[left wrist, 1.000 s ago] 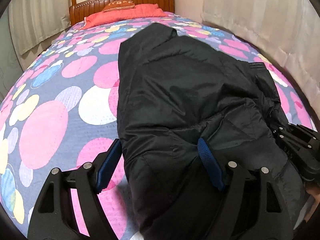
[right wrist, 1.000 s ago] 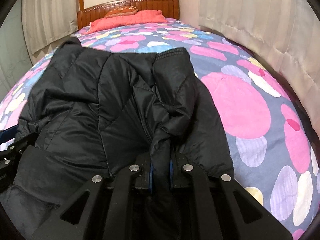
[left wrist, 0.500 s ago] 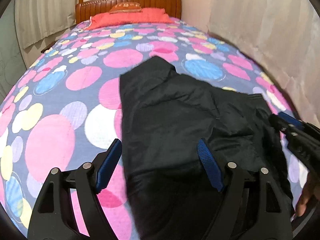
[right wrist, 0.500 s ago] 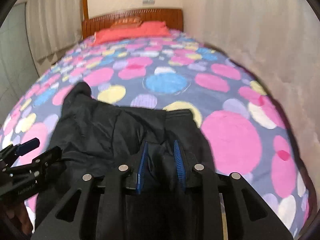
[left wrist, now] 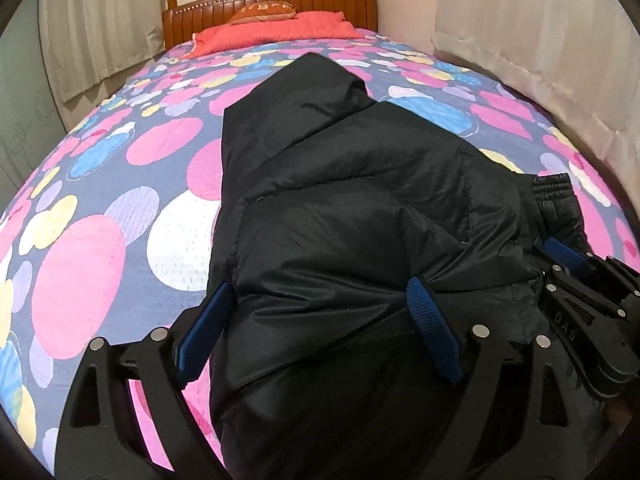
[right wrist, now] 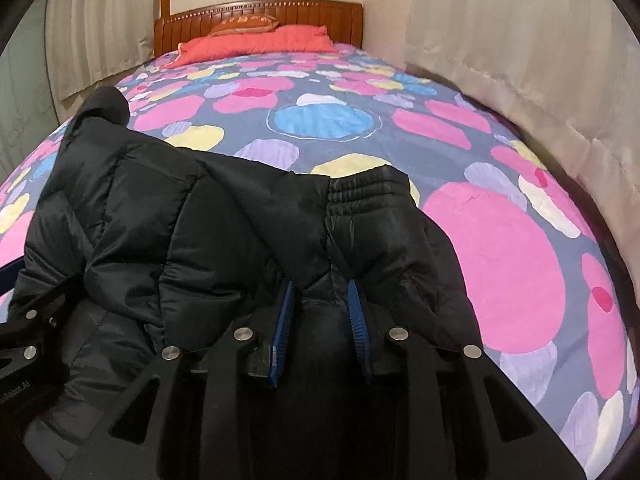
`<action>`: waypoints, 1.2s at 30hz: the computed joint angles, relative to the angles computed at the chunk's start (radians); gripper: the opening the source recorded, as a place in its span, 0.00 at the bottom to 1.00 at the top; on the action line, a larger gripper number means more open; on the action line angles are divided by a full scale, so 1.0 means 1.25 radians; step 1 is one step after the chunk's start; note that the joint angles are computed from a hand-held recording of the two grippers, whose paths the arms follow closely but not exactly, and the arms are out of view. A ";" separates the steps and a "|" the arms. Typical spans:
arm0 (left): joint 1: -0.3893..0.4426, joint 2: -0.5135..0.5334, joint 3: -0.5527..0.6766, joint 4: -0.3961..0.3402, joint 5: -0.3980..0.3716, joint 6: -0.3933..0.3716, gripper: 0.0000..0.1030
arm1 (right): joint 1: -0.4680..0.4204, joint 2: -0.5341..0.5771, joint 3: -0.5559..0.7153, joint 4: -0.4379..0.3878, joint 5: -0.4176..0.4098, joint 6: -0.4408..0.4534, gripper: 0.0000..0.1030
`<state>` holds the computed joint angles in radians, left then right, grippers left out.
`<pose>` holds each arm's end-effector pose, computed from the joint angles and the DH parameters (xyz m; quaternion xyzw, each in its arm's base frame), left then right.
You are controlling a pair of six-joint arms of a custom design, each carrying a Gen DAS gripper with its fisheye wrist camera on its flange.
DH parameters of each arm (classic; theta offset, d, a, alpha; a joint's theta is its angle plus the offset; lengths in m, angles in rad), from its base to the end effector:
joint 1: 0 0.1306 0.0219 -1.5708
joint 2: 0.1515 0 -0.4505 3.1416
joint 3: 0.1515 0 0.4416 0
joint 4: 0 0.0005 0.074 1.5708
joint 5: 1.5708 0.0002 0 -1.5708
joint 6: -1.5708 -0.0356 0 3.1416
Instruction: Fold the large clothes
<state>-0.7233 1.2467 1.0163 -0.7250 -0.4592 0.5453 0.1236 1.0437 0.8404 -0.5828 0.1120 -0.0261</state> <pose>0.3365 -0.2767 0.3870 0.0138 0.9305 -0.0001 0.3661 0.3641 0.0407 0.3830 -0.0236 0.9225 -0.0230 0.3846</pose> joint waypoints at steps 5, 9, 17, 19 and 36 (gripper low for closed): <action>-0.002 0.006 -0.006 0.012 -0.014 -0.004 0.86 | 0.006 -0.002 -0.011 0.021 0.017 -0.002 0.26; 0.009 -0.004 0.001 -0.001 0.018 -0.004 0.86 | 0.009 -0.006 -0.001 0.004 0.025 0.004 0.28; 0.063 -0.107 -0.023 -0.046 0.119 0.067 0.85 | -0.053 -0.054 0.034 -0.094 -0.077 -0.015 0.46; 0.081 -0.141 -0.039 -0.059 0.119 0.104 0.86 | -0.083 -0.074 0.035 -0.109 -0.104 -0.028 0.53; 0.206 -0.192 -0.184 0.129 0.460 0.444 0.98 | -0.256 0.015 0.014 -0.116 -0.453 -0.183 0.83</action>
<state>-0.4654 1.0072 0.7858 -0.5643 0.1155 1.1003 -0.1959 1.0625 0.8580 -0.7275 -0.4545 -0.2551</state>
